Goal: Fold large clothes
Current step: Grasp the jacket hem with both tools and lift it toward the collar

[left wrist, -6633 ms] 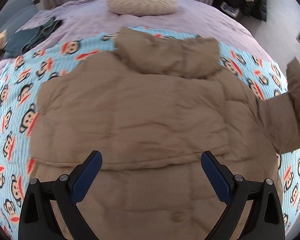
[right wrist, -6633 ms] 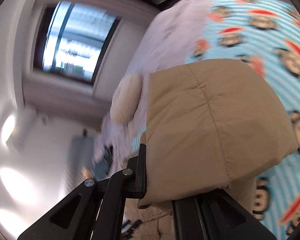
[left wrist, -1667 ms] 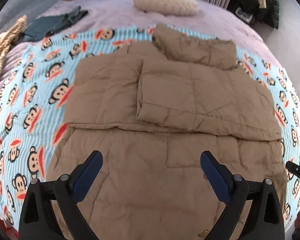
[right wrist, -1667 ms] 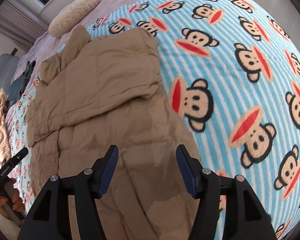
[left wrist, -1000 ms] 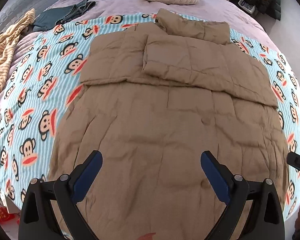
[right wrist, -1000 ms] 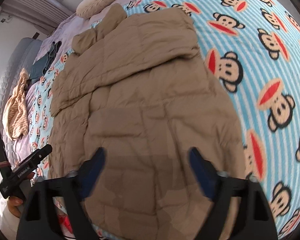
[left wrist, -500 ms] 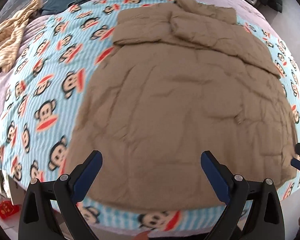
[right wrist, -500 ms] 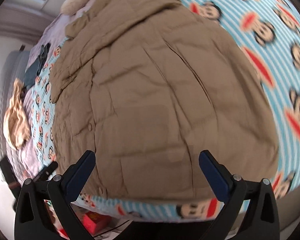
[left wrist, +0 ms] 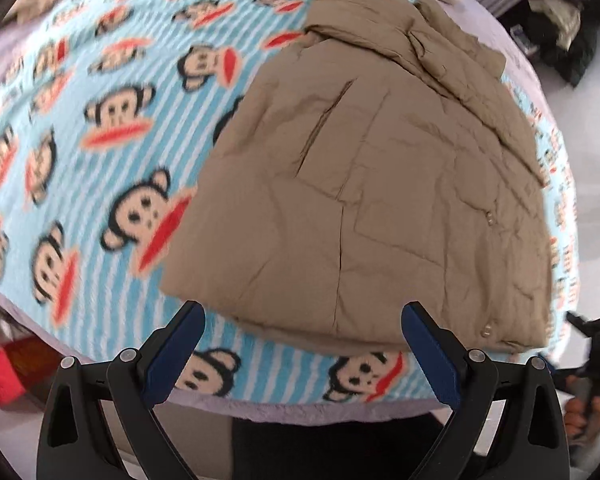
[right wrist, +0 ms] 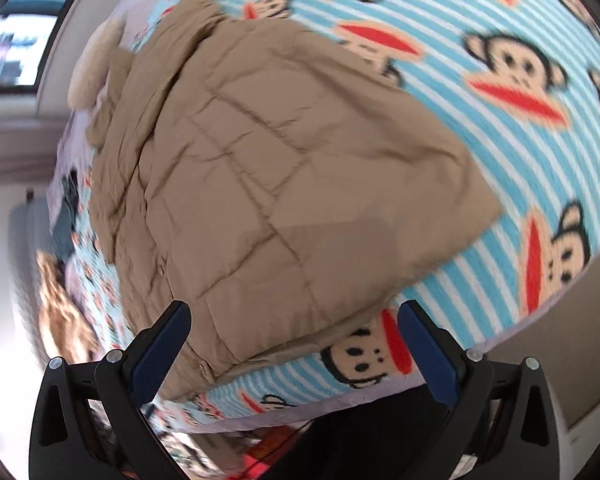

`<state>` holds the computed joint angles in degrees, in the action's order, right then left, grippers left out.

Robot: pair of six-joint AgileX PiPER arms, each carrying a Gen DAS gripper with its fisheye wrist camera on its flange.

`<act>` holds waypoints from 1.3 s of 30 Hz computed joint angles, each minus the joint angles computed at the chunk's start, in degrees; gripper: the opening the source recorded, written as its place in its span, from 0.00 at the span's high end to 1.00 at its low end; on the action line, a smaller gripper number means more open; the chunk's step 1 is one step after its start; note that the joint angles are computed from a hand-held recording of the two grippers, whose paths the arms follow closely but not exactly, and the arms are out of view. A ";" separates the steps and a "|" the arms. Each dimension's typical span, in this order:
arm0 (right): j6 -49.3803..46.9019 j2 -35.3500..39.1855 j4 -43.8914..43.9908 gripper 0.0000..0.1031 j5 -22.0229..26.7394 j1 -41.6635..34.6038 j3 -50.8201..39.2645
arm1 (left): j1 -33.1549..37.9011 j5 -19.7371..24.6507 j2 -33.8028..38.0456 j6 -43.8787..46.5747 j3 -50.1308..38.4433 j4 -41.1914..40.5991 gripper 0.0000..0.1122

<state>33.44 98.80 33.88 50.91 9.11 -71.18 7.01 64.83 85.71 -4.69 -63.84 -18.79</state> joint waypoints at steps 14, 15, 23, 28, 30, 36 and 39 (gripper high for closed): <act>-21.02 -2.33 29.82 0.14 -10.84 -6.88 18.59 | 7.26 -2.56 7.03 14.83 11.09 -24.59 0.12; -23.43 -1.54 32.71 0.14 -11.40 -6.92 19.05 | 6.57 -3.29 7.73 14.76 10.73 -25.20 0.12; -35.62 2.18 50.03 0.26 -12.16 -7.31 21.65 | 2.83 -5.10 10.73 12.97 5.99 -25.86 0.59; -28.93 1.73 43.47 0.88 -12.95 -5.92 19.00 | 3.21 -3.70 8.83 14.09 3.29 -25.63 0.85; -29.04 0.60 42.60 0.89 -13.81 -5.34 17.57 | 3.12 -2.81 7.19 14.38 0.91 -25.19 0.88; -22.38 -0.62 31.54 0.89 -13.17 -4.76 8.62 | 4.25 0.49 6.32 14.89 -8.33 -25.42 0.88; -18.52 0.07 24.74 0.89 -10.97 -4.81 2.00 | 4.56 1.75 7.43 14.33 -13.69 -24.61 0.88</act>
